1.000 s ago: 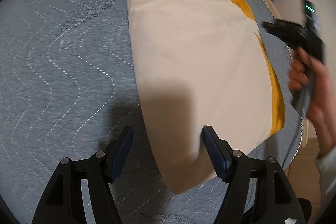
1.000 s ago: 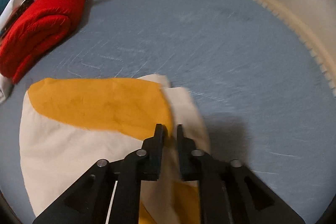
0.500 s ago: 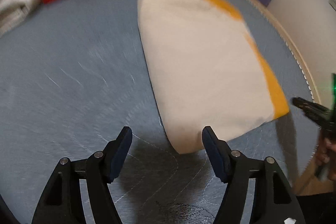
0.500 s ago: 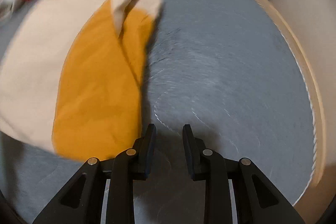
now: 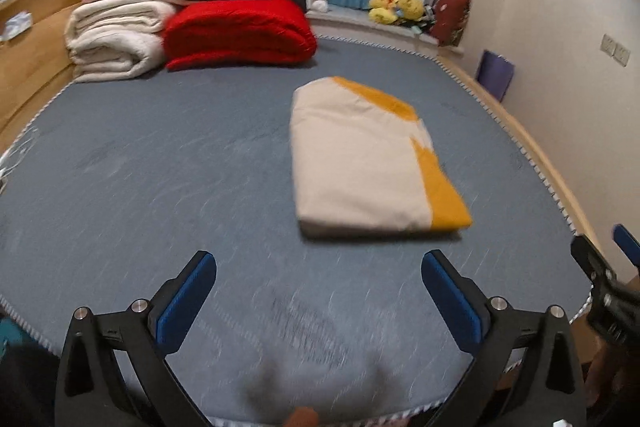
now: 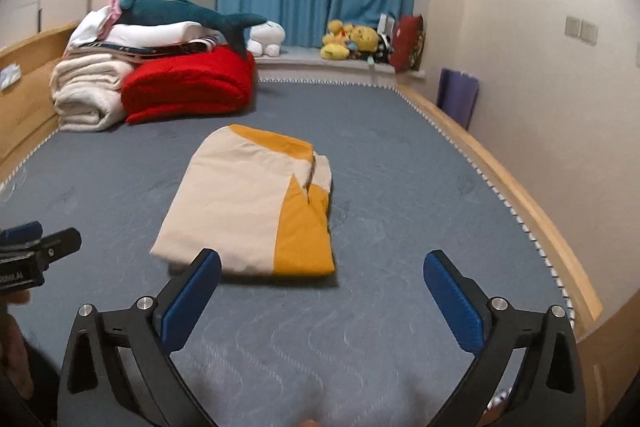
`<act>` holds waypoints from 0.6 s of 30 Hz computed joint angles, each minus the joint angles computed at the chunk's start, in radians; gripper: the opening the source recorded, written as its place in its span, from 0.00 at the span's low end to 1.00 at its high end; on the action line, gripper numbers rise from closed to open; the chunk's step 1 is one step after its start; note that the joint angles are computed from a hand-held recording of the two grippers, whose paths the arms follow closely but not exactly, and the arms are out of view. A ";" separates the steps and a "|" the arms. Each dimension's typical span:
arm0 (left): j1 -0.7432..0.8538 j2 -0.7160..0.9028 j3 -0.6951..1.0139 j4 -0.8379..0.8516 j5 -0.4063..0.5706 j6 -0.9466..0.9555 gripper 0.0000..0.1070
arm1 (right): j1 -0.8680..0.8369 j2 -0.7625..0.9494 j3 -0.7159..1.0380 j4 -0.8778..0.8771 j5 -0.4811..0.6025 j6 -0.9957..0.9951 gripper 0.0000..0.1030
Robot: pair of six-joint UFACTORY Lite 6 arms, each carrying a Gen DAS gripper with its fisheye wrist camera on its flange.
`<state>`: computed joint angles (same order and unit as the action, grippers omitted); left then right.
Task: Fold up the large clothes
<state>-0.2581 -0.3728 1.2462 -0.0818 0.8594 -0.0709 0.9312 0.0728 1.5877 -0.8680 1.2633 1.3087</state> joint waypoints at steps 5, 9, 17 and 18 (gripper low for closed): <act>-0.061 -0.157 -0.154 0.077 -0.007 -0.140 0.96 | 0.247 -0.052 -0.081 0.020 0.199 0.248 0.99; -0.087 -0.224 -0.245 0.078 -0.001 -0.162 0.96 | 0.288 -0.017 -0.065 0.029 0.219 0.249 0.99; -0.139 -0.263 -0.285 0.091 -0.026 -0.149 0.96 | 0.306 -0.043 -0.127 0.005 0.169 0.292 0.99; -0.130 -0.263 -0.287 0.081 -0.030 -0.136 0.96 | 0.317 -0.041 -0.123 0.001 0.178 0.296 0.99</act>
